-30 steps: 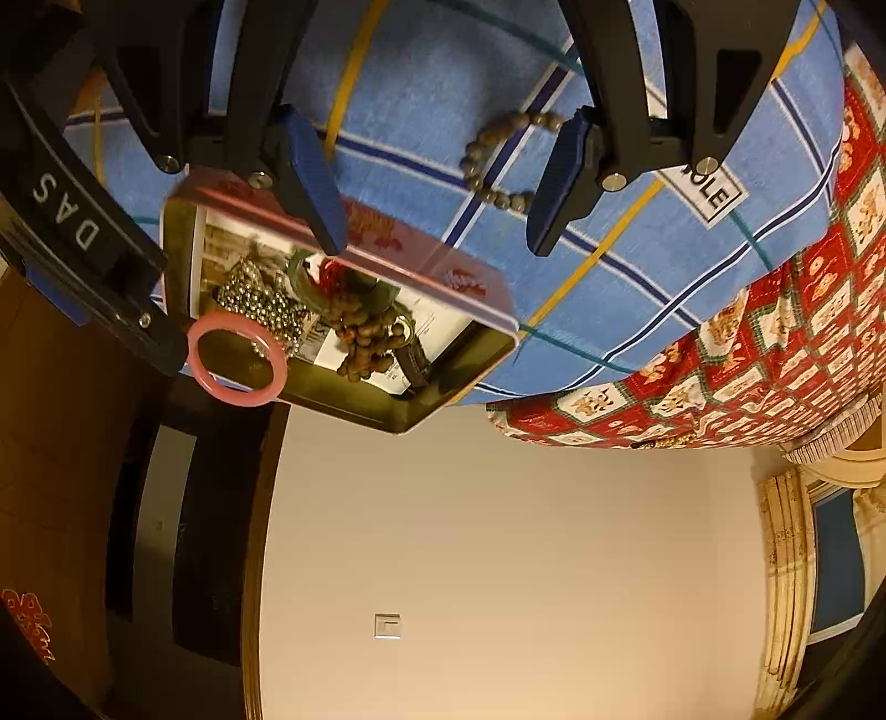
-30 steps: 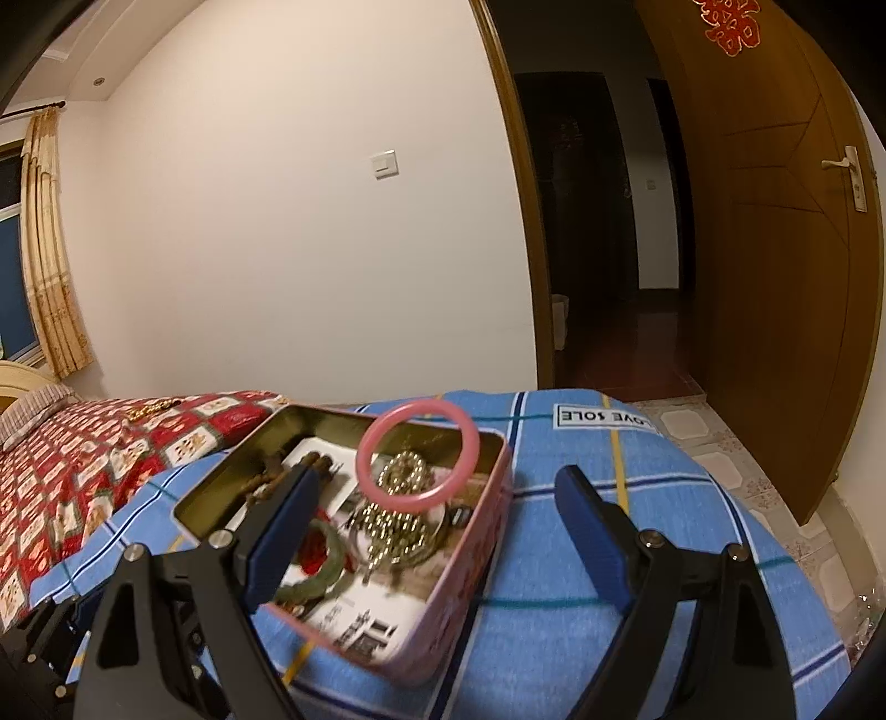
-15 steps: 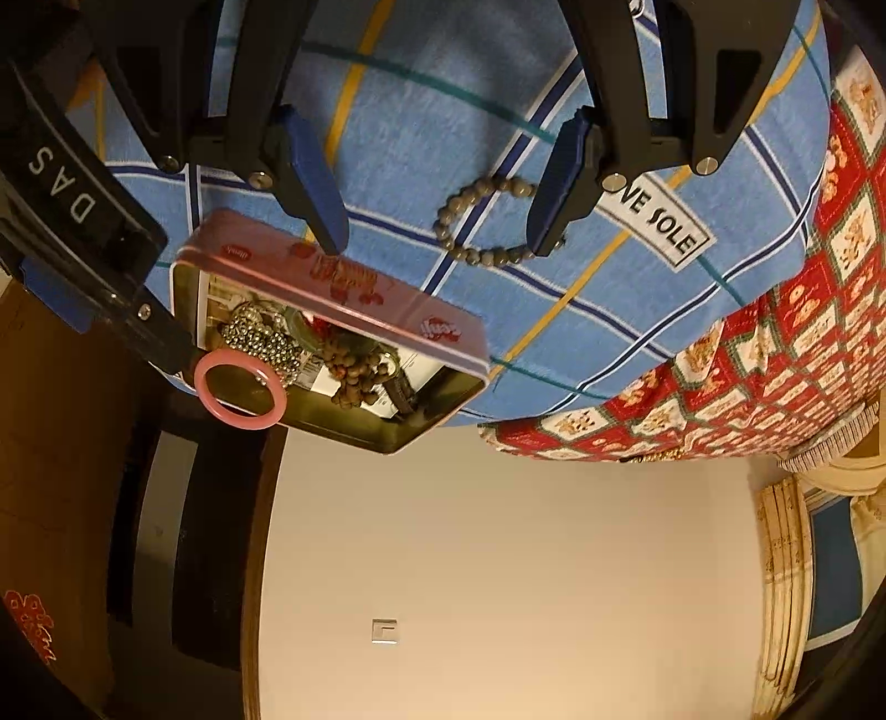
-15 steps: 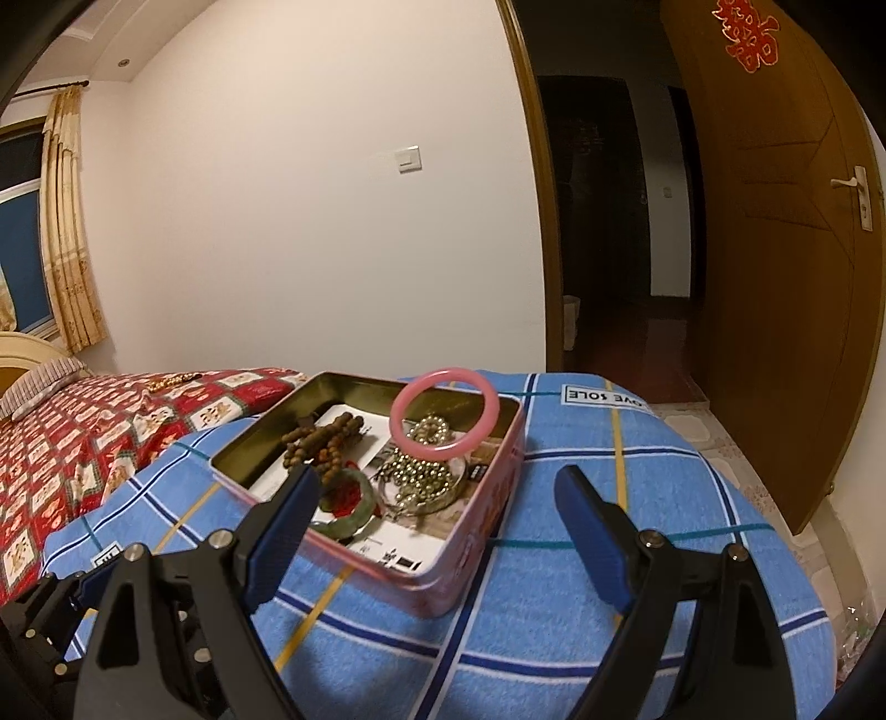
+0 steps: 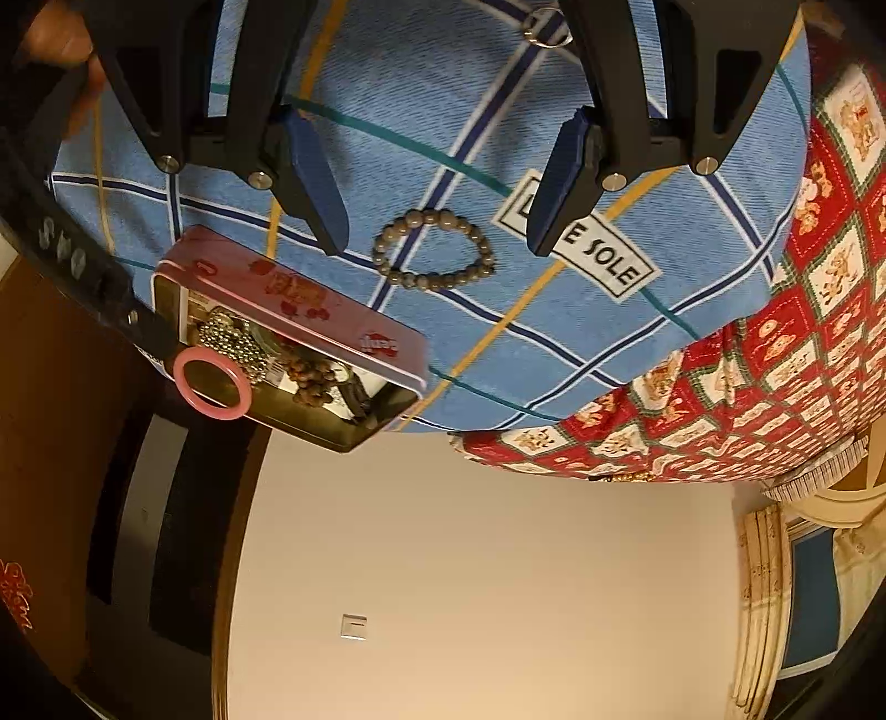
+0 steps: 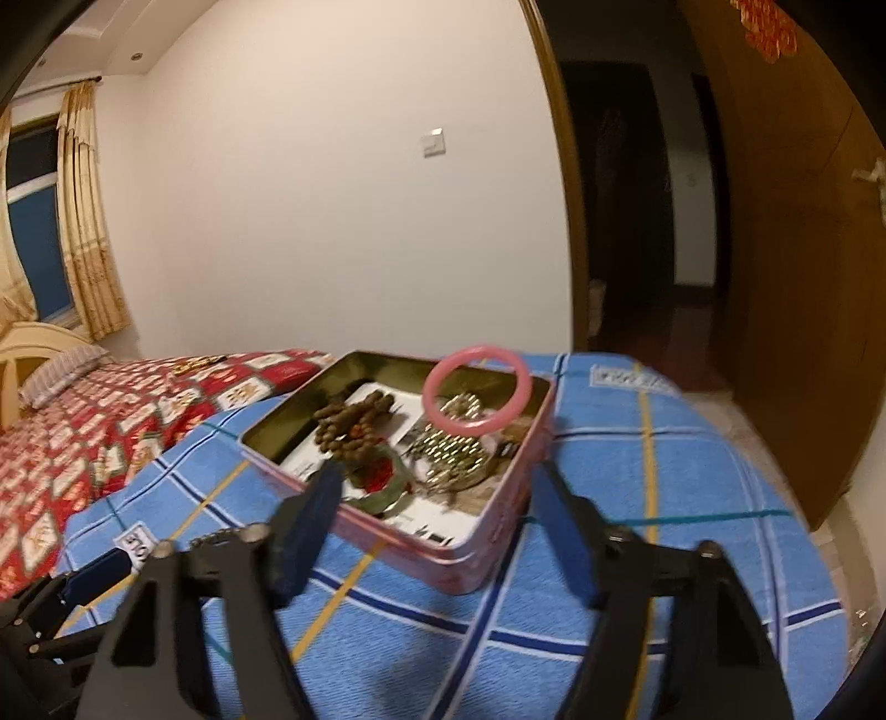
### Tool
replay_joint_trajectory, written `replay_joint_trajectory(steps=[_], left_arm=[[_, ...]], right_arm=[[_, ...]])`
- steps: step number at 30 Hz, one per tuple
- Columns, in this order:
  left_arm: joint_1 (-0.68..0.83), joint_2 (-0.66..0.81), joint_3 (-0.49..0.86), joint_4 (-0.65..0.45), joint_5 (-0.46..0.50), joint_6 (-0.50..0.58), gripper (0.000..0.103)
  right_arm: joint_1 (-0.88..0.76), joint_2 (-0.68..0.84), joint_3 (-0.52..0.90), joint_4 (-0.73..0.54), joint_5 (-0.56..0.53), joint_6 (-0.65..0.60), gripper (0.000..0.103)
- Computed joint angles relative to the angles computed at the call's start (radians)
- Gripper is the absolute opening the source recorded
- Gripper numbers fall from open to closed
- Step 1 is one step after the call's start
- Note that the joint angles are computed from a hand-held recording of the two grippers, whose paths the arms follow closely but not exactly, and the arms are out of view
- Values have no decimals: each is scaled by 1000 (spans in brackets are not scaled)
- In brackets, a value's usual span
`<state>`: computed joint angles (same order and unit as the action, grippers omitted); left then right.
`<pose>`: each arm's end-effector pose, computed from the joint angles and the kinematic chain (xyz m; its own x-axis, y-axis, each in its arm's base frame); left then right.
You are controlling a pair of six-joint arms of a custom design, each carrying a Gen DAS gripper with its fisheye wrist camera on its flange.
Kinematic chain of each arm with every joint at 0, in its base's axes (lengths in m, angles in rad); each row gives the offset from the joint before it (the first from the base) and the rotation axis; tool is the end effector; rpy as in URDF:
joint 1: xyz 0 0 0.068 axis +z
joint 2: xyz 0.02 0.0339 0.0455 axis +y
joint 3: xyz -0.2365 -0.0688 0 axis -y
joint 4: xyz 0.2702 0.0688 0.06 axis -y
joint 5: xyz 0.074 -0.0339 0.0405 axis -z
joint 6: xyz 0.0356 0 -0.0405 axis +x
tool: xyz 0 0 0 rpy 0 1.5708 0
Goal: Organize jewelry
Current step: 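Move both open tools from the tin back toward the grey bead bracelet, then grasp the small silver ring with the left tool while the right tool grasps the grey stone bead bracelet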
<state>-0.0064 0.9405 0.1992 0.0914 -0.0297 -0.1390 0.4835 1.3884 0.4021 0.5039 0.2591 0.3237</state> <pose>0.2077 -0.0003 0.1001 -0.5969 -0.1347 -0.7910 -0.1009 0.9906 -0.0925 0.2453 0.1185 0.1035 -0.4684 0.1013 -0.8777 -0.1049 0.9800 0.1691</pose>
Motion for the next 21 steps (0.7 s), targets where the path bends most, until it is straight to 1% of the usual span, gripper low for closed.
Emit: replay_joint_trajectory(steps=[1, 2, 4, 5, 6, 7, 9, 12, 13, 14, 15, 16, 19, 21], left_arm=[[13, -10, -3, -7, 7, 6, 67], [26, -19, -5, -13, 14, 11, 67], [58, -30, -4, -25, 30, 24, 67], [74, -34, -4, -29, 35, 29, 67], [88, -37, -4, -31, 39, 34, 67], [107, -38, -2, -34, 47, 39, 67], [152, -34, 3, -36, 69, 50, 67], [228, -19, 17, -35, 108, 63, 67], [250, -11, 22, -33, 119, 67, 67], [277, -1, 30, -31, 131, 71, 67], [294, 5, 35, -29, 141, 74, 67], [316, 11, 40, -29, 154, 76, 67], [371, 15, 47, -32, 190, 86, 67], [401, 3, 44, -43, 208, 116, 67]], right_arm=[[-20, 12, 16, -6, -48, 4, 57], [-43, 25, 44, -24, -92, 1, 50], [-76, 51, 97, -42, -149, -14, 49], [-97, 91, 164, -88, -176, -34, 48], [-109, 131, 229, -147, -184, -48, 43], [-123, 185, 302, -201, -189, -56, 41], [-164, 302, 453, -313, -239, -45, 40], [-192, 416, 576, -418, -267, -22, 40], [-199, 457, 618, -464, -298, -26, 35], [-195, 460, 619, -467, -299, -39, 31], [-183, 453, 613, -473, -285, -56, 32], [-176, 441, 597, -471, -294, -66, 33], [-159, 384, 518, -438, -359, -78, 33], [-146, 308, 416, -360, -363, -57, 33]])
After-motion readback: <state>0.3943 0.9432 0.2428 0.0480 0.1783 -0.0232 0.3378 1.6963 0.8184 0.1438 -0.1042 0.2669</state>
